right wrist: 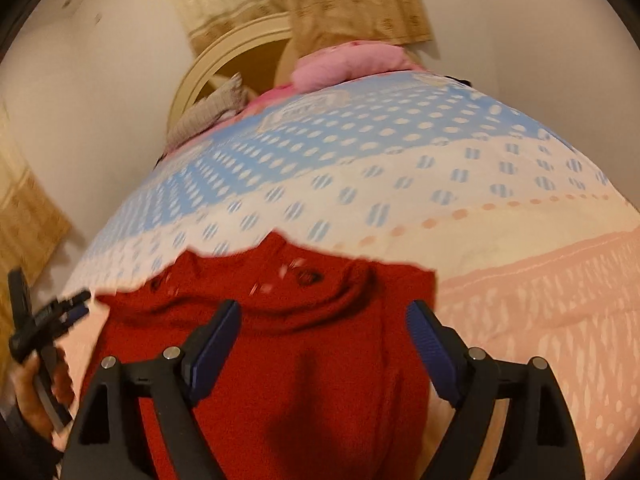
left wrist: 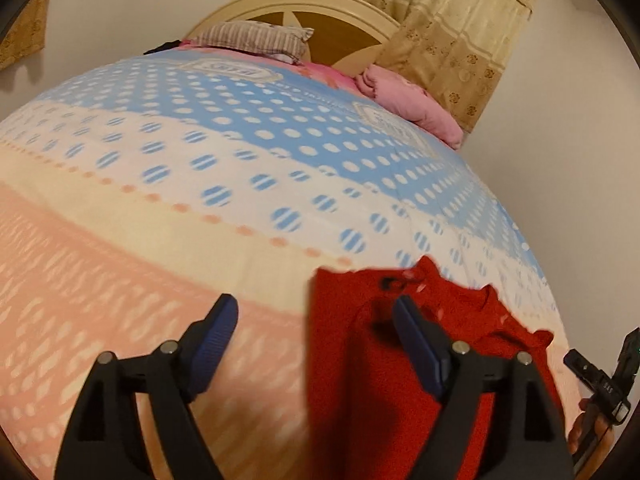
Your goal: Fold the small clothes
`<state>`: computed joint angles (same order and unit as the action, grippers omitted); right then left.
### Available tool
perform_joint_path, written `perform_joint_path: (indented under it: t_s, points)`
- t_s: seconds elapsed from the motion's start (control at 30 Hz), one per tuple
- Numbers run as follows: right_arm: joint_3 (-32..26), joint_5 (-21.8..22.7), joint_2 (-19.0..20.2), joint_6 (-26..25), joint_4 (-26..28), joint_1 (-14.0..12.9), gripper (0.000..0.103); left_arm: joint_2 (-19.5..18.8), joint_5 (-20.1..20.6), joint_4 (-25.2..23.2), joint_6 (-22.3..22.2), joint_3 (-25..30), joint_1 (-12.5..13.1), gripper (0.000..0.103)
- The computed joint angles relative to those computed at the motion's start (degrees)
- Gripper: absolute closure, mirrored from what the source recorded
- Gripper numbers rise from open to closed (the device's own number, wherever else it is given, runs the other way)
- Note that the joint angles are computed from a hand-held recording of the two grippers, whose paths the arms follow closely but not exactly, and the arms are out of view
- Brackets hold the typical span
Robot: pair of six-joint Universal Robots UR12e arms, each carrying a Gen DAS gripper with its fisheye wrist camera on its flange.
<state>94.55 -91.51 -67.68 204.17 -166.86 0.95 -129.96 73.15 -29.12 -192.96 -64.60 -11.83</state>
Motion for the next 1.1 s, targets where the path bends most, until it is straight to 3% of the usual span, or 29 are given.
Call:
perform_joint_path:
  t_s: [0.1, 0.27, 0.33, 0.43, 0.53, 0.6, 0.67, 0.77, 0.83, 1.1]
  points:
    - [-0.3, 4.0, -0.1, -3.3, 2.5, 0.8, 0.018, 1.8, 1.7, 0.8, 1.8, -3.6, 0.0, 0.020]
    - [-6.8, 12.4, 2.7, -9.8, 18.0, 1.3, 0.018, 2.9, 5.9, 1.5, 5.7, -6.9, -1.0, 0.015]
    - [-10.5, 11.4, 4.8, -12.1, 23.1, 2.0, 0.018, 2.8, 5.8, 0.5, 5.8, -6.9, -1.1, 0.015]
    - [-16.0, 4.6, 7.9, -13.6, 25.6, 3.0, 0.018, 2.7, 5.9, 0.5, 5.4, -6.8, -1.0, 0.012]
    - [-16.6, -2.5, 8.4, -10.0, 19.3, 3.5, 0.018, 2.5, 4.1, -0.4, 3.4, -6.7, -0.5, 0.009]
    - [-14.6, 0.9, 7.6, -6.3, 13.8, 2.7, 0.018, 2.6, 2.1, -0.2, 1.8, -7.3, 0.1, 0.009]
    - [-12.8, 3.5, 6.8, -5.7, 11.6, 2.4, 0.018, 2.8, 0.8, 1.0, 0.8, -8.0, 0.4, 0.009]
    - [-10.3, 0.9, 5.4, -7.1, 11.2, 3.1, 0.018, 2.9, -0.2, 2.0, 0.3, -8.5, 0.5, 0.006]
    - [-7.7, 1.9, 4.0, -7.2, 10.4, 3.0, 0.018, 3.1, -1.2, 2.7, -0.4, -9.0, 0.8, 0.006]
    - [6.3, 1.6, -4.9, -3.1, 1.4, 1.5, 0.018, 6.4, -2.9, 8.6, -2.5, -14.9, 1.7, 0.006]
